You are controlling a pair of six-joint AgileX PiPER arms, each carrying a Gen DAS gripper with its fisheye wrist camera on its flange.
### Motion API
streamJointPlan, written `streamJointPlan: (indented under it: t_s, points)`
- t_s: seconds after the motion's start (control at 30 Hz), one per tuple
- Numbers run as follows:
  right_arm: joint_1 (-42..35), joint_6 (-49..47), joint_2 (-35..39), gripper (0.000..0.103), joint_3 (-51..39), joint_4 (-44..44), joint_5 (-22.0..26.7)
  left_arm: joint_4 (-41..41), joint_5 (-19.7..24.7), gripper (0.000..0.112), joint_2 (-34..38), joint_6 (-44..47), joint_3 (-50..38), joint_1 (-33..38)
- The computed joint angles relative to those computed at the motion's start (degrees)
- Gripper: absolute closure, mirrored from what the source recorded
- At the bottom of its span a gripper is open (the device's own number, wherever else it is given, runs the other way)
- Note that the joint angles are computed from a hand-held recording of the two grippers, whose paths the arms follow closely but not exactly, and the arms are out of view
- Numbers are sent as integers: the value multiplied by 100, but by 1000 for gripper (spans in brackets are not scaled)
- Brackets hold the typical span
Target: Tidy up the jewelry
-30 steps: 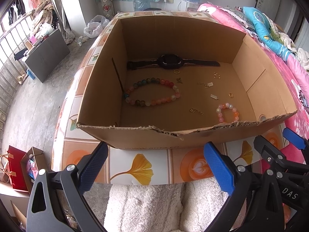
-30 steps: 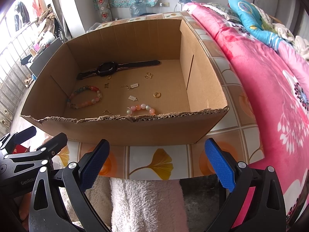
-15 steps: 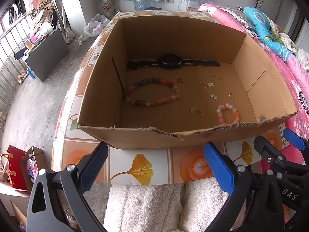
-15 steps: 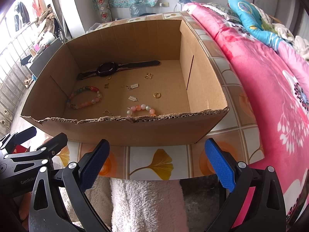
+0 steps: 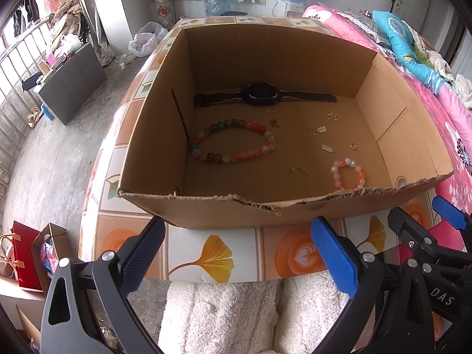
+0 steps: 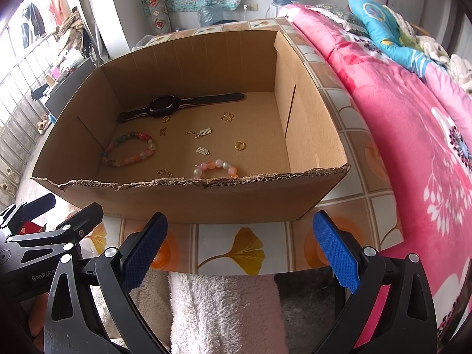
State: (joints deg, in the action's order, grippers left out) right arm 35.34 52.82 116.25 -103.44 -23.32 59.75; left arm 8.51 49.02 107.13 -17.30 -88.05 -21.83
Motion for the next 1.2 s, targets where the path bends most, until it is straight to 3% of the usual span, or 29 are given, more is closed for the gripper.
streamJointPlan:
  t_s: [1.2]
  points:
    - [6,17,-3,8,11,-5,-6,65,-5,15,-38,-57,6,-26]
